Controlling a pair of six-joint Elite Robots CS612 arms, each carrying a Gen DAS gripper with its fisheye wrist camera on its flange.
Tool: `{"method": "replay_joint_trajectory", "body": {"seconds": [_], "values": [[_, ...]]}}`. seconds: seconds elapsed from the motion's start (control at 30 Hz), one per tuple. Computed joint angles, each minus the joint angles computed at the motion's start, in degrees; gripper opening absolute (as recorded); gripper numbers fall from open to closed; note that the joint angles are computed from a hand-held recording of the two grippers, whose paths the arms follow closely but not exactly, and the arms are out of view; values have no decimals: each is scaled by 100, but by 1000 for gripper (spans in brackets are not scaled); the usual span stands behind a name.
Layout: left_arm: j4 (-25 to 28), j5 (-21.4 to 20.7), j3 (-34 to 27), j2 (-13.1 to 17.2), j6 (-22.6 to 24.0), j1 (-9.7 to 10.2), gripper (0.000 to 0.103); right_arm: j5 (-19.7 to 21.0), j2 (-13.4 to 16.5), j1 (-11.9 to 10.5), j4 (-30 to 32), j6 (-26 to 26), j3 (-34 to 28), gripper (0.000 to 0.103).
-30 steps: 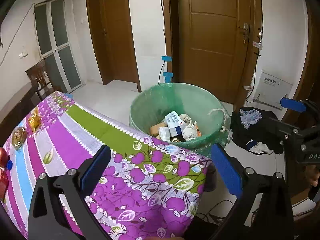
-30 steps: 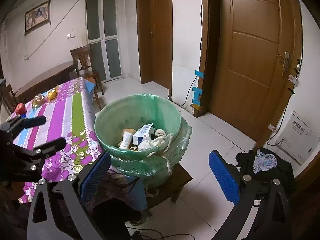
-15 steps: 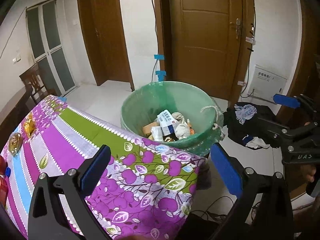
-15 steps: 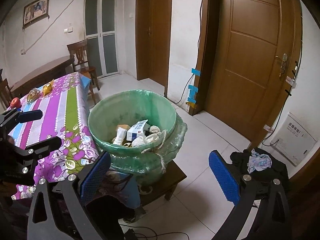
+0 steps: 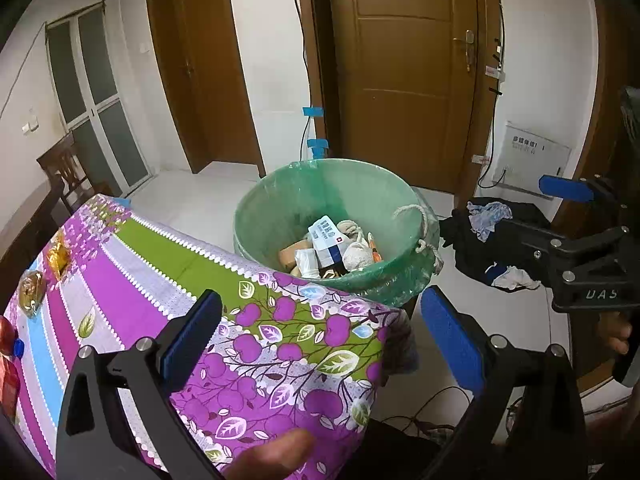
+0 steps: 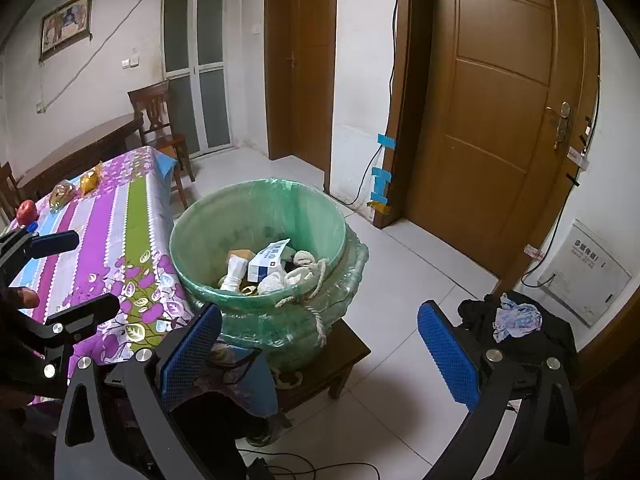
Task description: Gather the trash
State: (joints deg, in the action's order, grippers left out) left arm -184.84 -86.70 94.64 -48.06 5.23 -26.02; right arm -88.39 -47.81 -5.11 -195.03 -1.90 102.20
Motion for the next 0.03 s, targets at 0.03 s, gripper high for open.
{"method": "replay_joint_trajectory", "body": {"seconds": [0.03], "values": [[-40,42,17,-1,57,-16,97,-6,0,6,-2,-12,2,98]]}}
